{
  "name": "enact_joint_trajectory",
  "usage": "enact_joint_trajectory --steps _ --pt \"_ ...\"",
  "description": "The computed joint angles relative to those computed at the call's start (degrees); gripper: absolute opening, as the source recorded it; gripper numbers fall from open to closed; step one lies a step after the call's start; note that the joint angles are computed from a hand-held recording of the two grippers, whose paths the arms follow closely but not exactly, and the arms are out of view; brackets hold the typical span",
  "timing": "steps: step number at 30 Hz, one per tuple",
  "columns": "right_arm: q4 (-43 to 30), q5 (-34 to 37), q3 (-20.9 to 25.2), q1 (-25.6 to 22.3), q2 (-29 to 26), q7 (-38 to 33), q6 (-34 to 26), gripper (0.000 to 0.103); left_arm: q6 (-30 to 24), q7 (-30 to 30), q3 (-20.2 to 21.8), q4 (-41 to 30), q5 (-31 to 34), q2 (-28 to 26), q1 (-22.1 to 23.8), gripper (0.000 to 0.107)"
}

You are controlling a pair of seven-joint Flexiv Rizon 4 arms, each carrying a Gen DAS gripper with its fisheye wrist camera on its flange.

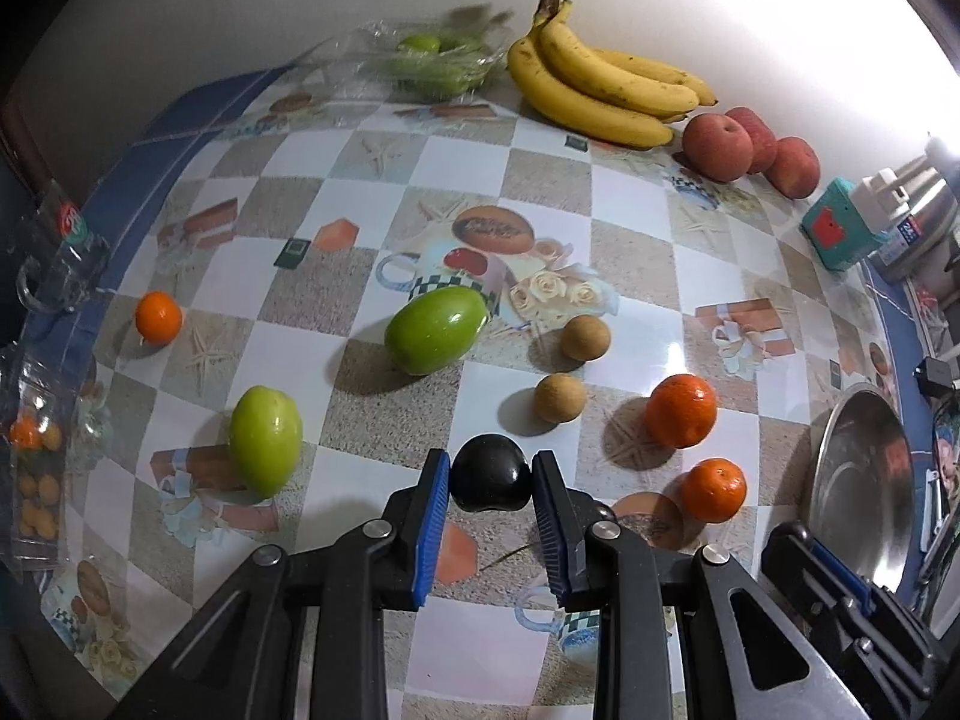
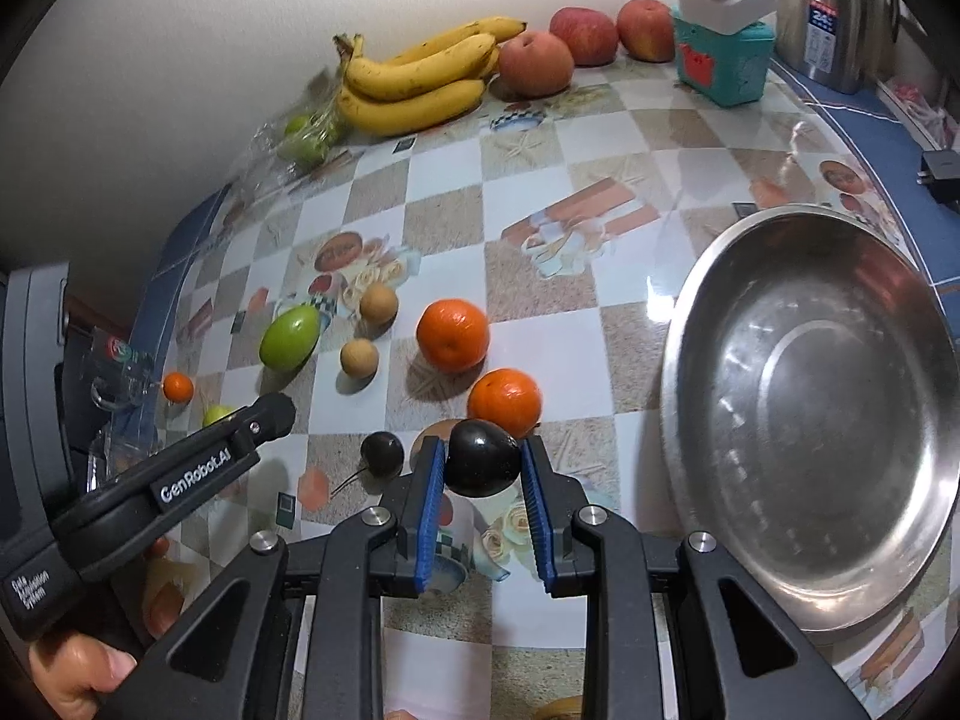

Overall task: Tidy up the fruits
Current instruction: 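Carry both held black plums over the steel bowl with both tools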

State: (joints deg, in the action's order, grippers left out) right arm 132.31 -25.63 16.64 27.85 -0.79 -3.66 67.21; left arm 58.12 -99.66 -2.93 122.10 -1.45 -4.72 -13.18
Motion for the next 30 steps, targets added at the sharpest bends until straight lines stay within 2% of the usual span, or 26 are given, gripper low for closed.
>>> enact_joint_trajectory --steps 15,21,30 --pt "4.5 -1.5 0.3 -3.9 6.5 5.1 -2.6 0.027 2.7 0.3 -1.8 -0.2 0.4 0.3 -2.7 0.030" --pt "6.2 -1.7 0.9 -6.1 10.2 7.6 -7.5 0.027 3.3 0.3 -2.6 -1.3 1.1 0.1 -4.2 0.030" --pt "9.2 0.1 1.3 -9.0 15.1 9.5 -10.2 0.027 2.6 3.1 -4.4 -4.3 1.2 -1.5 -7.4 0.030"
